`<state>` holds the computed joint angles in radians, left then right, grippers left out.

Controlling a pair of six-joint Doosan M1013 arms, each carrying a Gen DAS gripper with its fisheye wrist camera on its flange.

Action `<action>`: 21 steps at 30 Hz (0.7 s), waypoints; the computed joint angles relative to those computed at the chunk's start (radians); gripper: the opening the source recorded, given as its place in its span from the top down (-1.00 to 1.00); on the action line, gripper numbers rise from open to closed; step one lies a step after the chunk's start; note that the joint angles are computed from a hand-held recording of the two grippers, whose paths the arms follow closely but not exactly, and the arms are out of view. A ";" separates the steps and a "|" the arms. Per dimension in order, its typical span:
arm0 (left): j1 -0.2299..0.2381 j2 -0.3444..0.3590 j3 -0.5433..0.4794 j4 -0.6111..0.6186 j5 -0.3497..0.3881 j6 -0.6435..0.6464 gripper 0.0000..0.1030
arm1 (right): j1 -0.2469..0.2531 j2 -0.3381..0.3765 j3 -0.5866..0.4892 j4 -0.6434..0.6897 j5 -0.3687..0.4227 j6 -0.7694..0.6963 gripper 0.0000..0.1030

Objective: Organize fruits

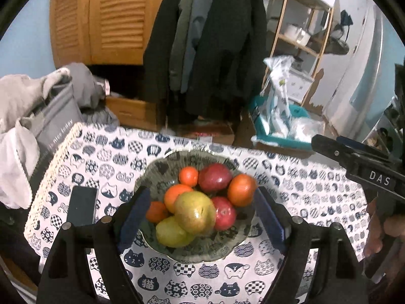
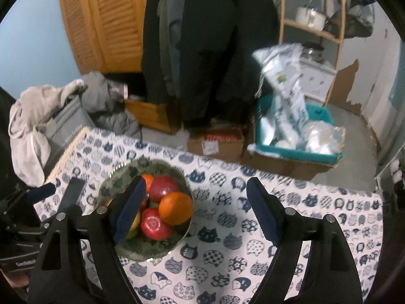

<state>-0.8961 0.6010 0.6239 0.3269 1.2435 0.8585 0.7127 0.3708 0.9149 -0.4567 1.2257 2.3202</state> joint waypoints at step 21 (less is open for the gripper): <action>-0.050 -0.055 -0.022 0.215 -0.036 -0.080 -0.98 | 0.084 -0.085 0.034 -0.237 -0.027 0.013 -0.60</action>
